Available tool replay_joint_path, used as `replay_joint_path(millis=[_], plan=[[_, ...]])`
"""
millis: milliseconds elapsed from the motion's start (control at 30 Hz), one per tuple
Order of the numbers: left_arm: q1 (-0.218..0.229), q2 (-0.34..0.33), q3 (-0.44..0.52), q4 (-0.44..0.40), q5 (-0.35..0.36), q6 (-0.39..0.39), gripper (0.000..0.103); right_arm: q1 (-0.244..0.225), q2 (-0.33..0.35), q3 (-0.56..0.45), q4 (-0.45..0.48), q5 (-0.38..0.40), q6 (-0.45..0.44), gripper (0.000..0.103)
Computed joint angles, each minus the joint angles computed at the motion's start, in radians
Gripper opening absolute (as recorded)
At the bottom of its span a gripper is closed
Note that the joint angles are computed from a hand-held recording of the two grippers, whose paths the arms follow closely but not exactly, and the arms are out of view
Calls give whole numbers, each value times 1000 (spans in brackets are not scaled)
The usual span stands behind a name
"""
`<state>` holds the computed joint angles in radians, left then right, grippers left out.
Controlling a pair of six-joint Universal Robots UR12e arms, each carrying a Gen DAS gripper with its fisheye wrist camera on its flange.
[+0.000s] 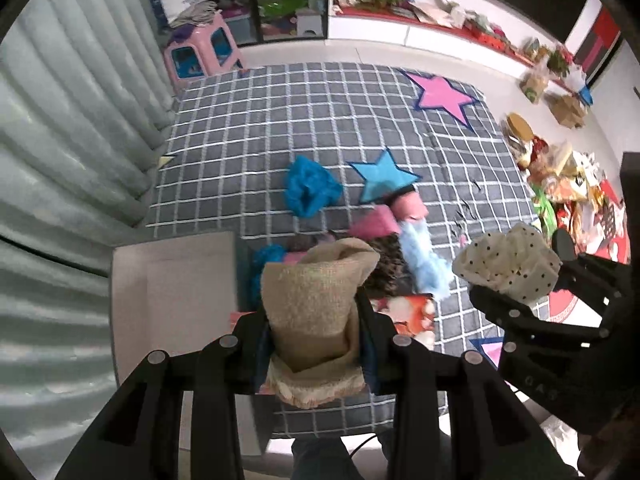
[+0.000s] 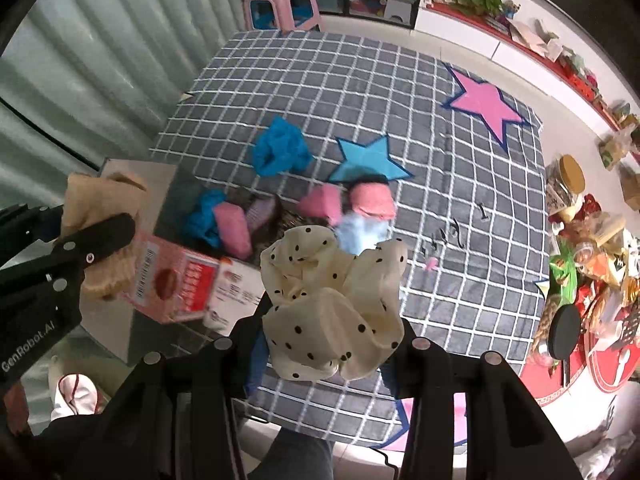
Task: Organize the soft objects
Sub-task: 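Lift and carry the beige sock and polka-dot scrunchie toward the white box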
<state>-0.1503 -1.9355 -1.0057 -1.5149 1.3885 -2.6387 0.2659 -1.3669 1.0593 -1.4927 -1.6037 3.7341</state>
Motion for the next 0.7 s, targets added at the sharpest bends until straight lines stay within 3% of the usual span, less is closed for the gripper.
replay_joint_path(millis=[700], plan=[[129, -1, 1, 34, -48, -33, 40, 97, 213, -324, 90, -70, -52, 47]])
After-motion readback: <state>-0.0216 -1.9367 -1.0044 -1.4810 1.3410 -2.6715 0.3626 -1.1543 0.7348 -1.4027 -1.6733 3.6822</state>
